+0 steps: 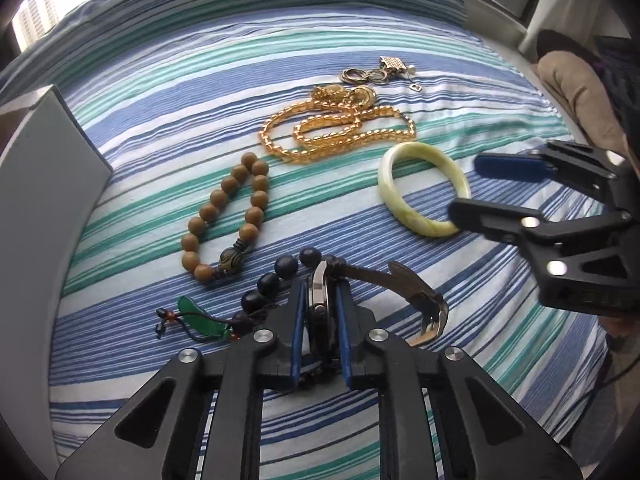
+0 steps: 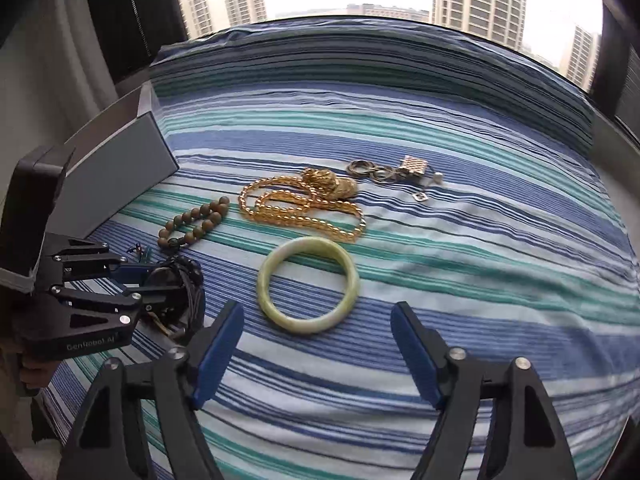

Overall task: Organize jewelry
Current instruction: 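Grasp the black-strap watch with the left tool while the right tool grasps the jade bangle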

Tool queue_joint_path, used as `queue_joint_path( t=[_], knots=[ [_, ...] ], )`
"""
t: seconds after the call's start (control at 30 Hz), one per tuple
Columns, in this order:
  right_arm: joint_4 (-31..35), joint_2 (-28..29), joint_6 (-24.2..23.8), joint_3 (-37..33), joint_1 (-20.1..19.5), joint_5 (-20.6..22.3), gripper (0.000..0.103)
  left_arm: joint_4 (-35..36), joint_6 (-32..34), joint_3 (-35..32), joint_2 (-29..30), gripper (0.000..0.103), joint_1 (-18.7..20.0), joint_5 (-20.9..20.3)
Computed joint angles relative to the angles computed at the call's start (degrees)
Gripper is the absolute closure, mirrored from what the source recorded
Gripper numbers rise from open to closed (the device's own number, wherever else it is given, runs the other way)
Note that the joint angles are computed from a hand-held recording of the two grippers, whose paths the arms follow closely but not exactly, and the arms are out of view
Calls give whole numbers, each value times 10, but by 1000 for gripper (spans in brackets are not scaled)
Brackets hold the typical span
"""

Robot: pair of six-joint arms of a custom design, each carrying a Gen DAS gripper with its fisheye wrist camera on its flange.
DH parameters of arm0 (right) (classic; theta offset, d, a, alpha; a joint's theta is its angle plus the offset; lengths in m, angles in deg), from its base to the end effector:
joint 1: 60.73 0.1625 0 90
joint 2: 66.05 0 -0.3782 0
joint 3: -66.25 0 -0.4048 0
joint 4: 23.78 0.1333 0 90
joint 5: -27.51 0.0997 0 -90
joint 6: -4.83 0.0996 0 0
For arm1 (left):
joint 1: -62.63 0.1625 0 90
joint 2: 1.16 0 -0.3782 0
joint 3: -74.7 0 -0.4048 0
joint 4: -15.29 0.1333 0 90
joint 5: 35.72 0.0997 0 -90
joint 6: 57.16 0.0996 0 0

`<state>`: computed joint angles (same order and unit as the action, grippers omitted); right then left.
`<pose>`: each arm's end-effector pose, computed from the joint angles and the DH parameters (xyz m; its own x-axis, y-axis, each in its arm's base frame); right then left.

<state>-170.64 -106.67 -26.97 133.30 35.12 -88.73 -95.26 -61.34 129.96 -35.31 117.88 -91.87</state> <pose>0.1684 -0.7676 0.2020 -0.7314 -0.3404 0.5909 -0.5569 0.7982 -0.2296 -0.2949 -0.7563 0.1453 -0.7190 0.4167 -0.5562 0.5189 0.8543 -0.0309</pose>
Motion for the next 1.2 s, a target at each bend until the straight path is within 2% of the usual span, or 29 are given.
queue_joint_path(
  t=[0.07, 0.13, 0.2, 0.3, 0.37, 0.47, 0.63, 0.73, 0.87, 0.93, 1.07, 1.2],
  knots=[
    [59, 32, -15, -49, -2, 7, 55, 2, -7, -2, -2, 94, 3, -9],
    [93, 55, -20, -80, -4, 5, 61, 0, -9, 3, -7, 94, 4, -12],
    [104, 67, -35, -92, -3, 2, 65, -7, -10, 11, -15, 94, 4, -15],
    [86, 75, -65, -90, 1, -7, 74, -16, -13, 25, -26, 94, 3, -16],
    [106, 77, -57, -98, 3, -3, 93, -23, -17, 38, -37, 94, 1, -15],
    [111, 73, -46, -93, 6, -10, 93, -37, -26, 71, -68, 94, -3, -17],
    [120, 26, 15, -44, 1, 28, 93, -62, -35, 141, -130, 94, -16, 5],
    [116, -14, 27, 3, 1, 39, 93, -72, -45, 191, -172, 94, -22, 26],
    [122, -53, 45, 62, 8, 34, 93, -65, -72, 255, -222, 94, -25, 50],
    [130, -65, 48, 90, 13, 19, 93, -53, -89, 286, -241, 94, -25, 66],
    [106, -83, 42, 155, 30, -10, 93, -34, -122, 331, -271, 94, -17, 66],
    [83, -86, 45, 182, 39, -23, 93, -68, -112, 360, -284, 93, -17, 70]
  ],
)
